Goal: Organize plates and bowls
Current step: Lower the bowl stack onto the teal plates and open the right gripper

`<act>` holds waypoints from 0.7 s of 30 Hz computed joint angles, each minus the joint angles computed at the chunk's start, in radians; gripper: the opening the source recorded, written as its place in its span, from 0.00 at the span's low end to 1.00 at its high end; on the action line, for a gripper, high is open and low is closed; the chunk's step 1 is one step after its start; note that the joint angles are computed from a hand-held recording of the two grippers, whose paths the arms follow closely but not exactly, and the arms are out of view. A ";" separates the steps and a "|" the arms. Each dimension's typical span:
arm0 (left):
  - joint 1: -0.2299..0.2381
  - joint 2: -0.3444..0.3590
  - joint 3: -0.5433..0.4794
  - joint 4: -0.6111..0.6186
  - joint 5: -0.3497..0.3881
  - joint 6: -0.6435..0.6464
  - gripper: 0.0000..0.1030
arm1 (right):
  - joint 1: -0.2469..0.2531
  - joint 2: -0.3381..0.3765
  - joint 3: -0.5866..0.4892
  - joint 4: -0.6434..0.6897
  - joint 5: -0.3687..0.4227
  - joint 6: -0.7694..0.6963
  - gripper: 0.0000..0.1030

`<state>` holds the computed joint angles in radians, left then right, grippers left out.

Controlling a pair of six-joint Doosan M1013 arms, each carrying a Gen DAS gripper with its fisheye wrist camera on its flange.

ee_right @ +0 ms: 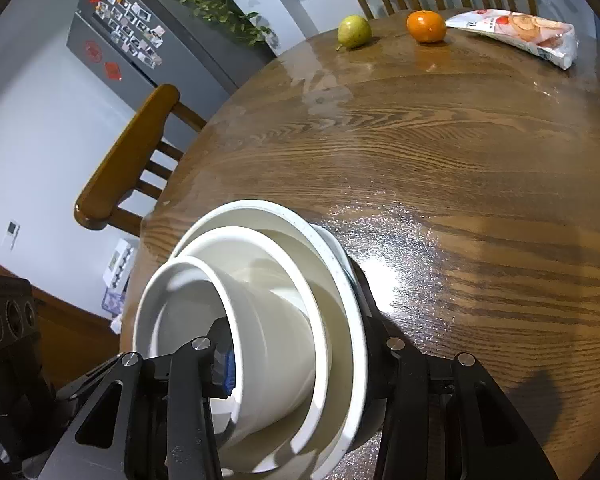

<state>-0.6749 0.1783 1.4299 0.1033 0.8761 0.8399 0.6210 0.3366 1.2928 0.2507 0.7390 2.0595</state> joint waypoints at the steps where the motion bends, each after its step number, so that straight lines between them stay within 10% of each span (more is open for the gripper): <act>1: -0.003 -0.003 0.003 0.016 -0.006 -0.009 0.64 | 0.003 -0.002 0.001 -0.011 -0.005 0.006 0.46; 8: -0.020 -0.028 0.028 0.109 -0.047 -0.057 0.81 | 0.012 -0.023 0.019 -0.062 -0.059 0.028 0.68; 21: -0.083 -0.067 0.073 0.404 -0.063 -0.226 0.99 | 0.043 -0.053 0.045 -0.260 -0.122 0.152 0.71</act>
<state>-0.7577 0.1117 1.5032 0.5075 0.8126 0.6139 0.6643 0.2839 1.3382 -0.0093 0.6172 2.2117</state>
